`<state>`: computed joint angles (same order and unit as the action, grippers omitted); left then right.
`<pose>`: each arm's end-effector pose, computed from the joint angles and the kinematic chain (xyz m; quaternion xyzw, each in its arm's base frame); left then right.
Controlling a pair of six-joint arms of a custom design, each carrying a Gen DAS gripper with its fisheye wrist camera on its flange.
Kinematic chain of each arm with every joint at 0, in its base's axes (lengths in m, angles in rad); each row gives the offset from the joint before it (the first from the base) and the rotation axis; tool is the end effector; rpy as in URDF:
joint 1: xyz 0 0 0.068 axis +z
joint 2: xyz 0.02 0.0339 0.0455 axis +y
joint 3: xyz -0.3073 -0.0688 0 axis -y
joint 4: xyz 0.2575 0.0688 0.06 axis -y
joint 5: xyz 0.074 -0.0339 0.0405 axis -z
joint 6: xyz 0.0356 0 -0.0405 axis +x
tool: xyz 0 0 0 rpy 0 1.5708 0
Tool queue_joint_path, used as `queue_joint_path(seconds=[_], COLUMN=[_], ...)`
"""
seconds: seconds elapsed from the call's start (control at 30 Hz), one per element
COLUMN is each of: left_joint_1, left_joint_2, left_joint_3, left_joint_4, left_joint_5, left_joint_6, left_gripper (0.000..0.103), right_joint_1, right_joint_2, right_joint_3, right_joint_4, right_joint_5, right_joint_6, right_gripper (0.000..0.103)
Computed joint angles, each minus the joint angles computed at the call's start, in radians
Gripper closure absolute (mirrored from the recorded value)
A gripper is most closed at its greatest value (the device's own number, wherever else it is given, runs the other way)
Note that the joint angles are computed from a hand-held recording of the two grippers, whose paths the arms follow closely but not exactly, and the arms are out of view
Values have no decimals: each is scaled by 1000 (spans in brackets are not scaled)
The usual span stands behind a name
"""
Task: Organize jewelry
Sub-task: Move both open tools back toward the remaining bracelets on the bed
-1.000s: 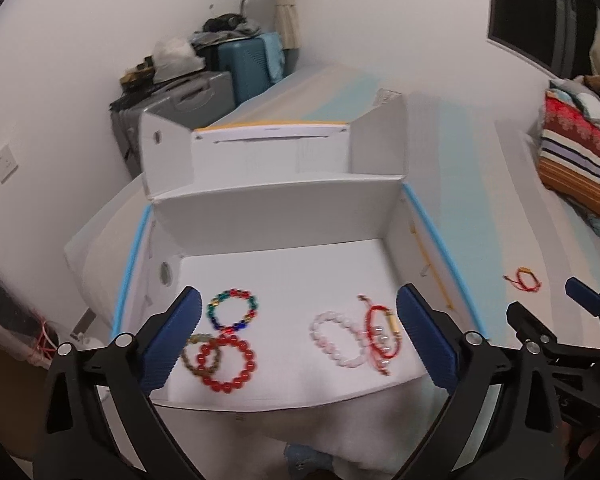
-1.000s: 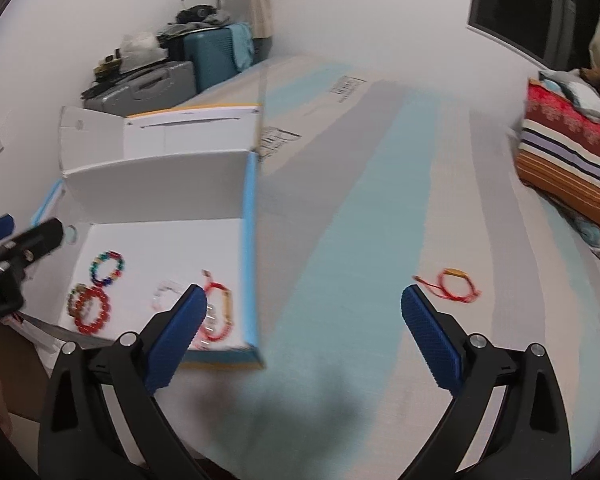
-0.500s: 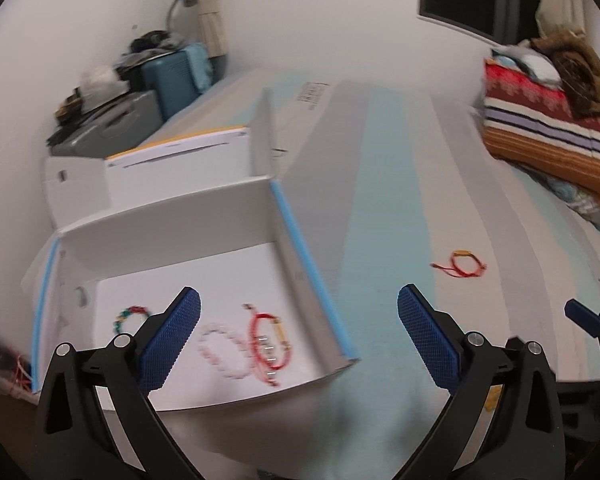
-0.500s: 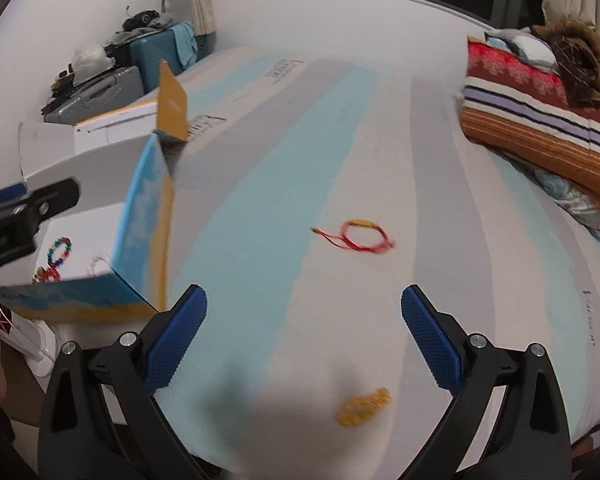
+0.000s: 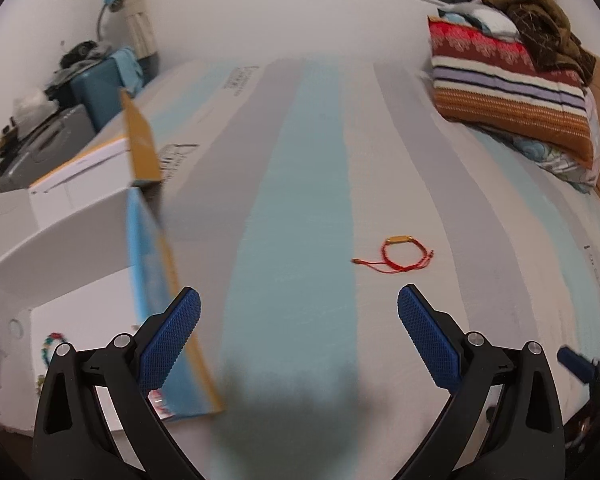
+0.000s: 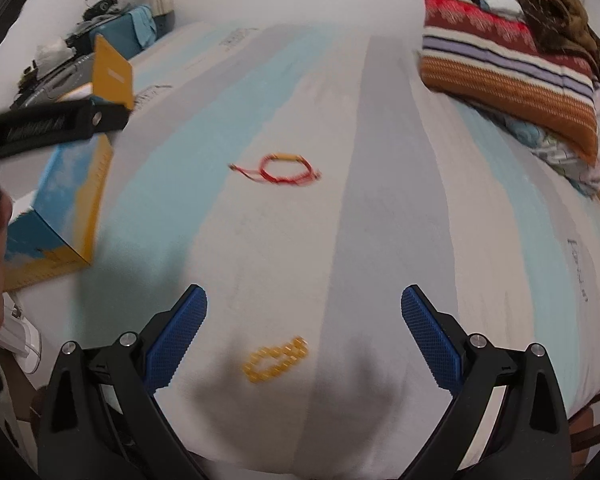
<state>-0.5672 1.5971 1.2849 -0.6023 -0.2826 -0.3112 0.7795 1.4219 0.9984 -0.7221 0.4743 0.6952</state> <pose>0.3069 -0.1837 0.3130 0.0746 0.9353 -0.0150 0.3455 0.2087 0.1834 0.2700 0.0095 0.9514 -0.0321 0.3062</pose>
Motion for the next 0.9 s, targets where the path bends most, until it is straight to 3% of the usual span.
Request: queue_joint_path(seconds=[0.37,0.73,0.9], left_joint_1=[-37,-32,-37], left_joint_2=[298,517,595], left_joint_3=[185,343,412], left_joint_4=[49,56,37], left_joint_5=[63,93,52], left_joint_6=[11,18,23], left_gripper=[6,6,6], right_joint_1=[-76,-69,-68], right_joint_2=[-3,38,78], right_joint_3=[-174,-238,-256], right_joint_4=[138,231,287], right_joint_5=[-106,-179,-219], right_joint_6=[-17,-28,-37], right_gripper=[9,9,21])
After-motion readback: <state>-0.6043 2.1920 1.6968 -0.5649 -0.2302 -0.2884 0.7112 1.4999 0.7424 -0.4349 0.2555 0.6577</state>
